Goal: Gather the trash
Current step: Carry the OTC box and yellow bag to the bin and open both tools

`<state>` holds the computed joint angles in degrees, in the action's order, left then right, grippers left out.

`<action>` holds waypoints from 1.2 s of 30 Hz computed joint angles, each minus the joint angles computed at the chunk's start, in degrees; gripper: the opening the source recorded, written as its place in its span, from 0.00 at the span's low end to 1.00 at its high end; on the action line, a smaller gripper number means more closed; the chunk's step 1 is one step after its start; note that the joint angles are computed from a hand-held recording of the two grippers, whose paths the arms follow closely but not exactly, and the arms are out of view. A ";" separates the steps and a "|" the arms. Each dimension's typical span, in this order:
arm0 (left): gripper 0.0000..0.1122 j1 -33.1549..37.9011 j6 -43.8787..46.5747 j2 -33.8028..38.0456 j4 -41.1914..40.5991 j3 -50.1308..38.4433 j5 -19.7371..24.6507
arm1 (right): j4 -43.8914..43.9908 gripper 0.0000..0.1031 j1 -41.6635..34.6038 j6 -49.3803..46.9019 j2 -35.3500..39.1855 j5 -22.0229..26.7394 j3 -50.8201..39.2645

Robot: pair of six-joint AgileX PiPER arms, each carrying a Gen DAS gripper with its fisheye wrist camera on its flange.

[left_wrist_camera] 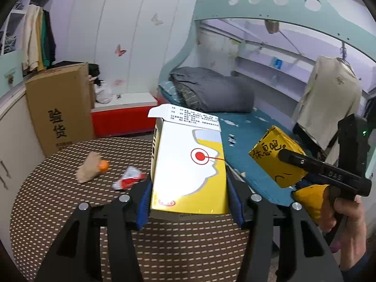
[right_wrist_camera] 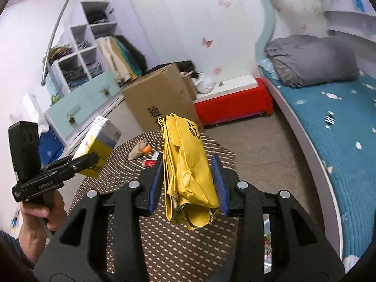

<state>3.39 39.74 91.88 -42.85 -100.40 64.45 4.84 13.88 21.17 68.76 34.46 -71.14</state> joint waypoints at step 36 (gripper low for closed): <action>0.48 -37.41 -21.84 24.59 20.50 -18.26 -0.11 | 58.21 0.81 -46.12 -53.17 17.00 -1.91 30.30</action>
